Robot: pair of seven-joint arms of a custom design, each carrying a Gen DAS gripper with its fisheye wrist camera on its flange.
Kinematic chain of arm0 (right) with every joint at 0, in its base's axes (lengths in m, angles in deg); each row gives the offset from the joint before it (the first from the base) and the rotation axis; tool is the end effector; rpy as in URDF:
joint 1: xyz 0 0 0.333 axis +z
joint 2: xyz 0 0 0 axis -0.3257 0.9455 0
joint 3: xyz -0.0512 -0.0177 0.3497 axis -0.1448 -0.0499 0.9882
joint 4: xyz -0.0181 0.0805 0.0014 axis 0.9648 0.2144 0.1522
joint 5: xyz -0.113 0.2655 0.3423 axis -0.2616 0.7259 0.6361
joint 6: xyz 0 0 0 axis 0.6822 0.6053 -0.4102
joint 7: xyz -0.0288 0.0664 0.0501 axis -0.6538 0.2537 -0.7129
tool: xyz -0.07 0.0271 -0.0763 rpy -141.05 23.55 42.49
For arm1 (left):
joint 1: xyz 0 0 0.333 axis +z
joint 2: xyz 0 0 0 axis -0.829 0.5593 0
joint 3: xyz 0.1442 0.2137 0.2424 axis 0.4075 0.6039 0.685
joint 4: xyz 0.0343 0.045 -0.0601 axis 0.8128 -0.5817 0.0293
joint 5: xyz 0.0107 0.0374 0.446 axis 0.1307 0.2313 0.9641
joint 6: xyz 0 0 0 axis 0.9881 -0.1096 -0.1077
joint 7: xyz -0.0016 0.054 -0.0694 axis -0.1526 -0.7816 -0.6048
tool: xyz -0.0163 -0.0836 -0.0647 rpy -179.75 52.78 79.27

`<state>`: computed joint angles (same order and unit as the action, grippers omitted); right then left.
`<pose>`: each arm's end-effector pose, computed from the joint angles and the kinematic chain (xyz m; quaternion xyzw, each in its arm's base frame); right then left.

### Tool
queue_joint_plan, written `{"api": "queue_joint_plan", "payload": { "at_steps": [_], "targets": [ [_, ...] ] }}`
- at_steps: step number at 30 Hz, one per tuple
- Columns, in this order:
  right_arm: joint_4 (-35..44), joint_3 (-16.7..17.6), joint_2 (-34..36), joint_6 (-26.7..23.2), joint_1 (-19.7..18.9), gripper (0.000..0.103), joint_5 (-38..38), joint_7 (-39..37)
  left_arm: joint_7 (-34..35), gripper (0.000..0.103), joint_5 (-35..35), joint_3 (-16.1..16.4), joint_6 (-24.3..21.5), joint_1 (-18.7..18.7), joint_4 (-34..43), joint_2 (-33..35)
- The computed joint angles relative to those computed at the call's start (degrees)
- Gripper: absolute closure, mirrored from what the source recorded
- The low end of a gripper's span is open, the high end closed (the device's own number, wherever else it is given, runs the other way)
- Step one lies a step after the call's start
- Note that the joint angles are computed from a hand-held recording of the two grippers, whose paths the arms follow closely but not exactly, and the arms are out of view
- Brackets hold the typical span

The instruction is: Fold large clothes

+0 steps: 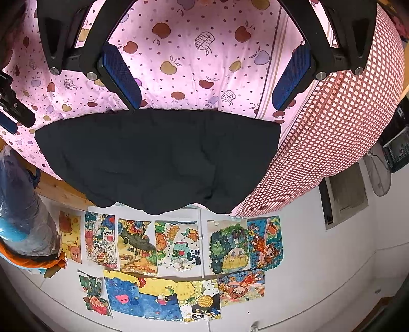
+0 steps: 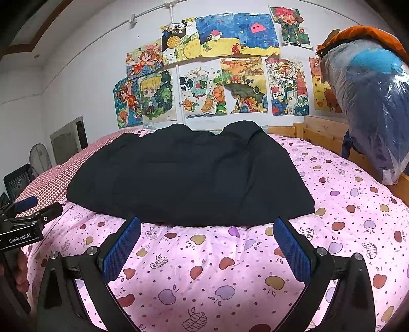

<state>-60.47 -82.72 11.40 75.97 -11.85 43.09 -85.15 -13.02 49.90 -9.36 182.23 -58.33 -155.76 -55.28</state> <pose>0.6544 0.0449 0.5287 -0.6872 0.4778 -0.2367 0.4934 0.5666 -0.1536 0.5167 -0.7026 0.4688 -0.2601 0.4678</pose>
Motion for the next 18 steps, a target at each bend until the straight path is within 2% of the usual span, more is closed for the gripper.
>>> {"api": "queue_joint_plan", "payload": {
  "at_steps": [18],
  "targets": [
    [-0.5,-0.1,-0.6,0.2,0.4,0.002,1.6,-2.1,-1.0,0.0,0.4,-0.2,-0.1,0.2,-0.6,-0.7]
  ]
}}
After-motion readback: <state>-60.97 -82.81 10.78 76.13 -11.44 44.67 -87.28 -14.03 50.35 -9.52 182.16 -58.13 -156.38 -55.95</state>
